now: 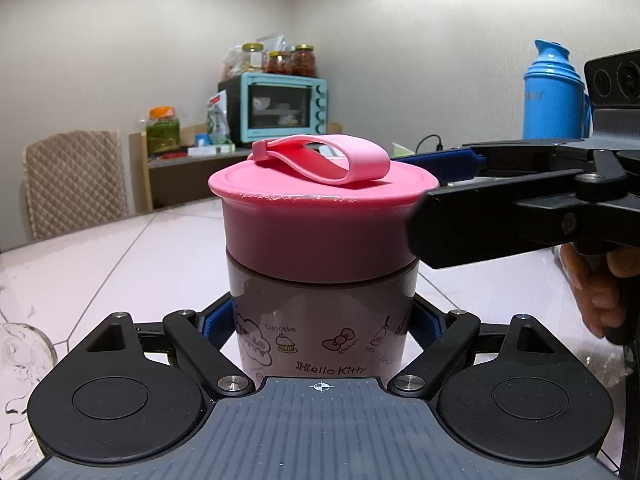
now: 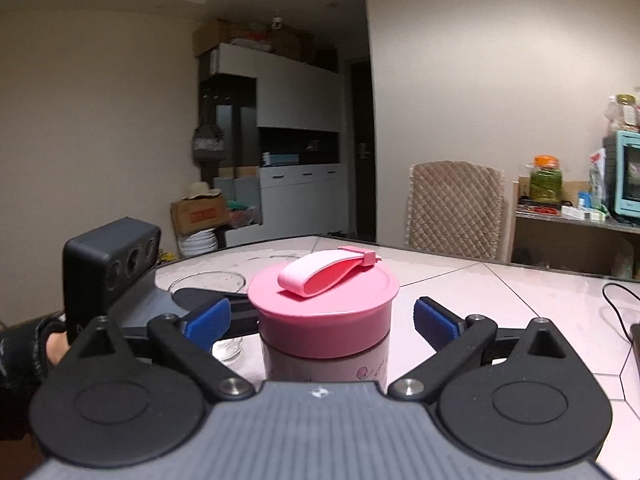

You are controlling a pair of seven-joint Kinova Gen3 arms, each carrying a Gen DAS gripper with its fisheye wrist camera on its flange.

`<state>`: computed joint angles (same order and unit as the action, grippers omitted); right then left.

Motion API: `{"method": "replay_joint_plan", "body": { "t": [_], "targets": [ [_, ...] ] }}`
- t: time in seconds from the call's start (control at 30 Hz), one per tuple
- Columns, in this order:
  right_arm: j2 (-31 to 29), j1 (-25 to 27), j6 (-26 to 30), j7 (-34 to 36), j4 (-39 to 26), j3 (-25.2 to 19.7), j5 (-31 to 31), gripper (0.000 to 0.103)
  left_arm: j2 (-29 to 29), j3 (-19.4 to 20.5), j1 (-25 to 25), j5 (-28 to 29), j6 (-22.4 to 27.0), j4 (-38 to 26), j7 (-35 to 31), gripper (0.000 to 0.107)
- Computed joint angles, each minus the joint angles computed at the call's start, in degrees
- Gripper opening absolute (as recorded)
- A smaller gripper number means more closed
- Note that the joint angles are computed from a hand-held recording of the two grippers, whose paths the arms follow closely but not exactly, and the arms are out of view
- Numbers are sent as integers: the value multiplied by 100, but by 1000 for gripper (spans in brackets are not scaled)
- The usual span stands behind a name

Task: Unscrew bottle cap and pour
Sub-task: 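Regrasp the lid rim with the right gripper and twist it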

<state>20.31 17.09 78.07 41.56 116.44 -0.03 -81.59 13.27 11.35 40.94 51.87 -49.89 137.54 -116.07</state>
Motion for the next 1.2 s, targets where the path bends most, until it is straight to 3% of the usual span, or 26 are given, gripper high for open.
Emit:
{"method": "replay_joint_plan", "body": {
  "t": [0.57, 0.67, 0.83, 1.0, 1.2],
  "targets": [
    [-164, -522, -813, 49, 469, -14, -660, 98, 25, 2, 25, 33, -19, -21, -16, 90],
    [-165, -542, -801, 14, 505, -7, -703, 90, 26, 2, 26, 32, -21, -18, -13, 90],
    [-140, -555, -796, -63, 483, 7, -660, 87, 25, -2, 21, 33, -9, -29, -24, 90],
    [-68, -500, -679, -44, 270, 13, -386, 86, 23, -2, 18, 34, -3, -35, -27, 90],
    [452, -269, -10, -436, -844, -184, 609, 86, 28, -5, 12, 29, 3, -47, -36, 90]
  ]
}}
